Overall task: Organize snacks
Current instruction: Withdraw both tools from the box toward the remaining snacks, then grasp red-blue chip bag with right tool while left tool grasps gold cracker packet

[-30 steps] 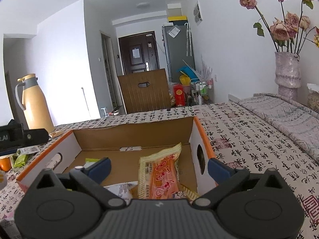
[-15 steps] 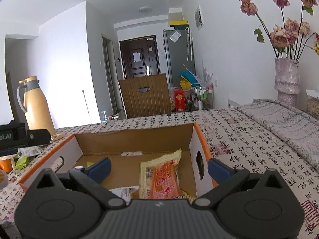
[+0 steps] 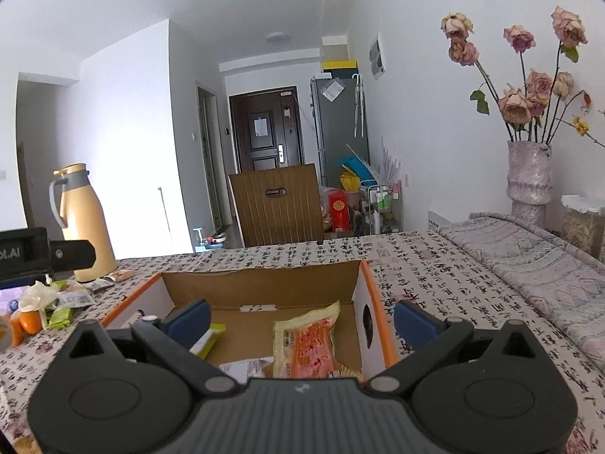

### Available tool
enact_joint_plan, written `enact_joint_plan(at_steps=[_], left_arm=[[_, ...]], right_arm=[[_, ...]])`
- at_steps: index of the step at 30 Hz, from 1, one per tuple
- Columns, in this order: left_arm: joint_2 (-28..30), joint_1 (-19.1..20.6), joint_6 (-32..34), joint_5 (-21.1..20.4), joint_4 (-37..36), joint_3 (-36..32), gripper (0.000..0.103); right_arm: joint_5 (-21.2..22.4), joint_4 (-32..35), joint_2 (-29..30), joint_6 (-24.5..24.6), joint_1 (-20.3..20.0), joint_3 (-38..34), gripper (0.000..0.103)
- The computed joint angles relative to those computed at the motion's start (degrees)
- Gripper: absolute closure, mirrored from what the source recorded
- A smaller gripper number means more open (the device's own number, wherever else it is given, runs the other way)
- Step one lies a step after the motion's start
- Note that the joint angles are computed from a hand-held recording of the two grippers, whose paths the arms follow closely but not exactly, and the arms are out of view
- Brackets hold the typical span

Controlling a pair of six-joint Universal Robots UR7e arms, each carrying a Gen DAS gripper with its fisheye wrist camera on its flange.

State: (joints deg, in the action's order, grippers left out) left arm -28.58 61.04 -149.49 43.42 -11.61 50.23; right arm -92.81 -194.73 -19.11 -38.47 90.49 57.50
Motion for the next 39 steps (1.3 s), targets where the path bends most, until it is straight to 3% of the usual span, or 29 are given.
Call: enact_joint_plan(at_steps=[10, 20, 32, 39], left_arm=[[-5.0, -1.2, -1.4, -1.3, -2.8, 11.0, 0.0], [-8.4, -1.1, -4.2, -2.1, -2.6, 18.4, 0.0], [-11.1, 0.2, -5.5, -3.1, -1.8, 22.3, 0.0], [-12.6, 1.3, -5.3, -3.3, -1.9, 23.3, 0.0]], right_arm=[[0.4, -4.9, -6.3, -0.8, -1.0, 13.0, 0.0], [-0.1, -7.1, -9.5, -1.2, -1.7, 20.7, 0.0], [-2.0, -4.8, -9.6, -2.3, -0.8, 22.9, 0.0], [-7.6, 3.4, -7.2, -1.0, 2.2, 18.1, 0.0]])
